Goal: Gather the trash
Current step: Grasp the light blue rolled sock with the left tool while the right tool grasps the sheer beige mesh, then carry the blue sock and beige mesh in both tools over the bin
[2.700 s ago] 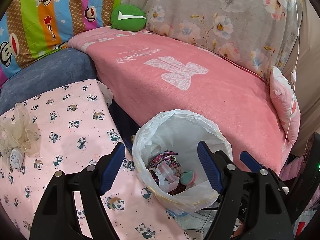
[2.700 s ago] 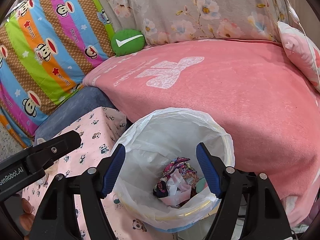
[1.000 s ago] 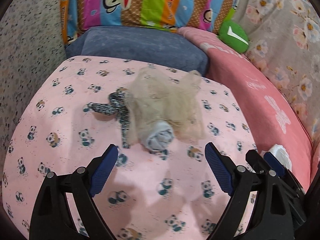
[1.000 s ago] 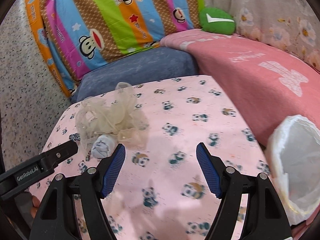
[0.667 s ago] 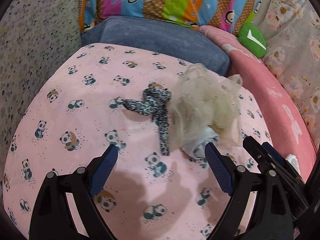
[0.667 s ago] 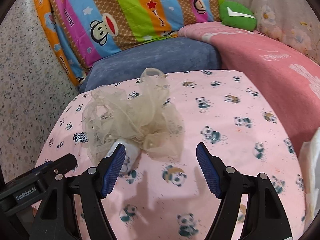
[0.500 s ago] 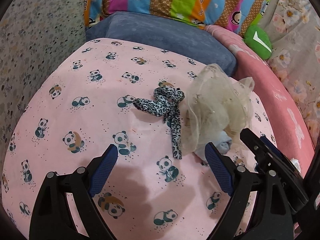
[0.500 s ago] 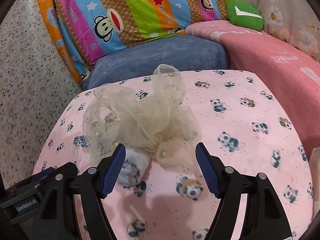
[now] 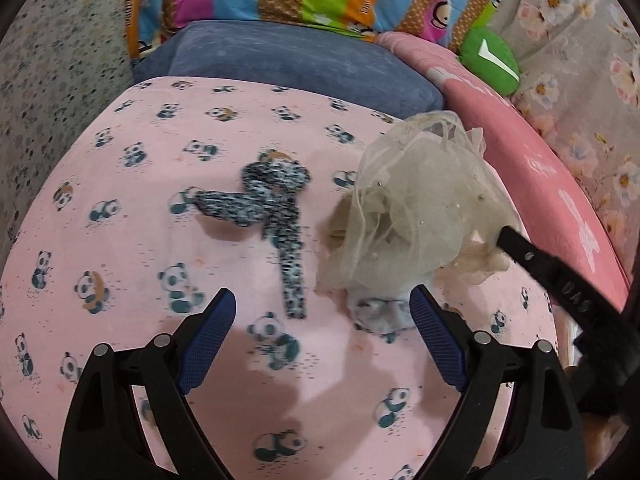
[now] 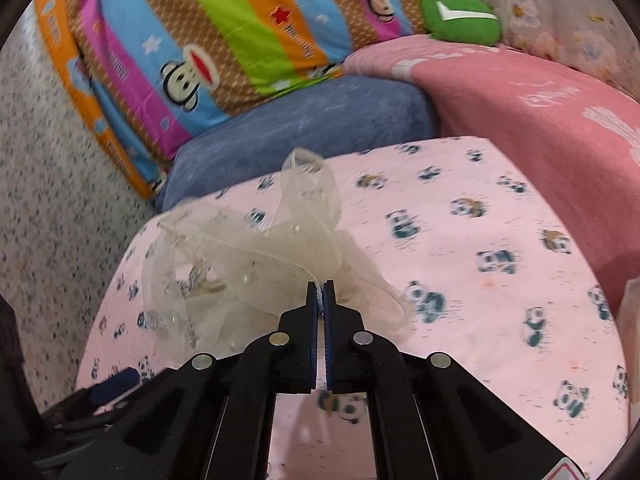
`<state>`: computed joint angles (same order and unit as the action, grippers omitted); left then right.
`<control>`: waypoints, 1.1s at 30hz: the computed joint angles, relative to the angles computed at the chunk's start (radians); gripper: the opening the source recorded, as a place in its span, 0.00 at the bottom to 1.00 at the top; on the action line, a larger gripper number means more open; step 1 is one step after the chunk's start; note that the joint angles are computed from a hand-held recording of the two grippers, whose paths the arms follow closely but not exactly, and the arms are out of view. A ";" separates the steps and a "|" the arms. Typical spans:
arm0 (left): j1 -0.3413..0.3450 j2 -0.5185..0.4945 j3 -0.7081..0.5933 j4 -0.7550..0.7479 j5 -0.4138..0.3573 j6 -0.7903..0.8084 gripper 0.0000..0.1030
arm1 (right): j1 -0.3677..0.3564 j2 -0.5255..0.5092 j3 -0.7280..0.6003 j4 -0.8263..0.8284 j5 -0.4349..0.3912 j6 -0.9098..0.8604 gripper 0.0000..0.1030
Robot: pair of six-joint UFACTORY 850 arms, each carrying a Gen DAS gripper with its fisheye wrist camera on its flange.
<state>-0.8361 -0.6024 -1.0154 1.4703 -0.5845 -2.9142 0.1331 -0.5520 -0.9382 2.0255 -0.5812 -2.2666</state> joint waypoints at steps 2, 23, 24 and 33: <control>0.003 -0.024 -0.035 0.003 0.008 0.031 0.82 | -0.027 0.011 0.006 0.005 -0.013 0.005 0.02; -0.005 -0.131 -0.222 -0.033 0.064 0.184 0.38 | -0.211 0.126 0.086 -0.038 -0.100 0.040 0.02; -0.013 -0.131 -0.237 -0.052 0.054 0.213 0.38 | -0.224 0.140 0.094 -0.038 -0.105 0.041 0.02; -0.076 -0.159 -0.404 -0.147 -0.005 0.439 0.38 | -0.365 0.233 0.140 -0.069 -0.165 0.057 0.02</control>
<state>-0.9123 -0.7619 -1.4190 1.3233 -0.5899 -2.4754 -0.2319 -0.3193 -0.7978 1.9565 -0.7467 -2.2101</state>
